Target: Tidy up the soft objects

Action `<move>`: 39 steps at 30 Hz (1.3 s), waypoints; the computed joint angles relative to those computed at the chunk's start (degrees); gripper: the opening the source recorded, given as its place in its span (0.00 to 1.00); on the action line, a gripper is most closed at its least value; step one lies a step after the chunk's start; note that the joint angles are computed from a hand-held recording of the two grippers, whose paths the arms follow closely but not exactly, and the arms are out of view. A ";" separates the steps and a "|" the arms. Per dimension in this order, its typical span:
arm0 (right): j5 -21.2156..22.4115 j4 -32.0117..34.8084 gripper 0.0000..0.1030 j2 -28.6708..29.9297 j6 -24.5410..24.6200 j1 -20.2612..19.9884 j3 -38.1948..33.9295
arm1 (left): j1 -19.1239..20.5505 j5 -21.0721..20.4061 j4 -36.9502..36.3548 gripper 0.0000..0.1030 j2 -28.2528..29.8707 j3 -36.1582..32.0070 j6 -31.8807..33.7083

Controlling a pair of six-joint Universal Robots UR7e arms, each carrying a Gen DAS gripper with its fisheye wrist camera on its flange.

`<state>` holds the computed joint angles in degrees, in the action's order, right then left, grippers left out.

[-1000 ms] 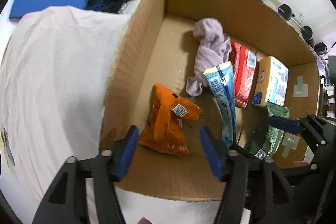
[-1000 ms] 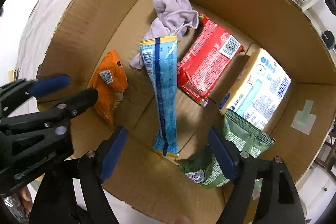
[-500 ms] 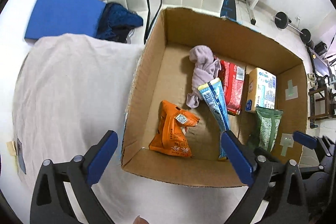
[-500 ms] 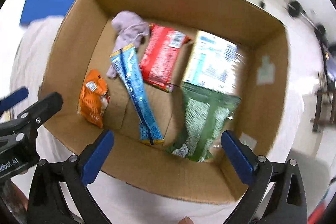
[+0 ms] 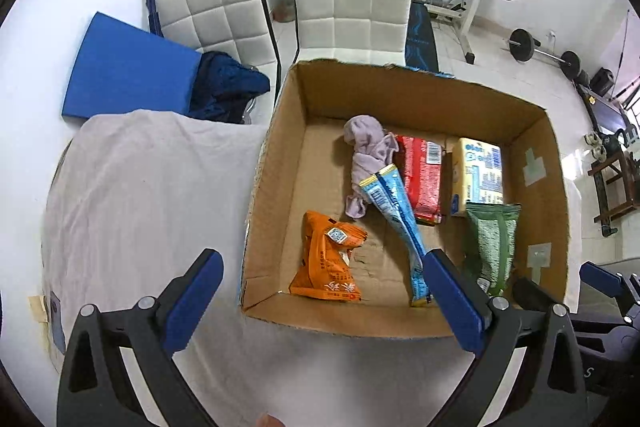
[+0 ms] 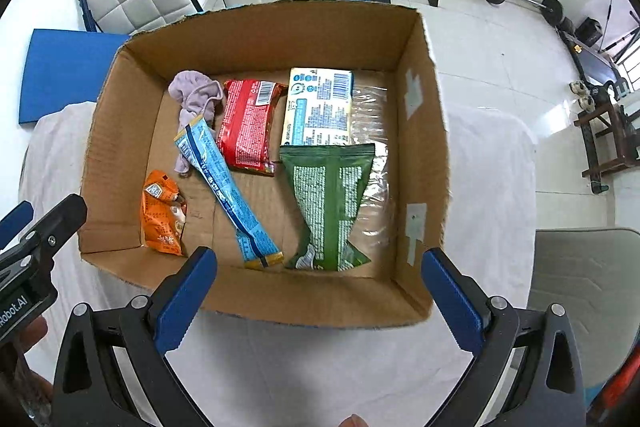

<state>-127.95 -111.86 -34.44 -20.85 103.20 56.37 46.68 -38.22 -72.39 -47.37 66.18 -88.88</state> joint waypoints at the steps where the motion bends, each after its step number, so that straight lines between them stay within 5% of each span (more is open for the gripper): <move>1: 0.18 -0.49 1.00 -0.70 -0.22 0.09 0.76 | -0.34 0.11 0.13 0.99 0.01 -0.10 0.03; 20: 5.15 -8.87 1.00 -20.93 -3.28 4.09 17.97 | -14.01 1.69 17.67 0.99 1.32 -7.12 -12.61; 39: 8.32 -2.71 1.00 -36.87 -1.72 7.60 24.20 | -22.34 0.06 27.55 0.99 2.60 -13.07 -21.68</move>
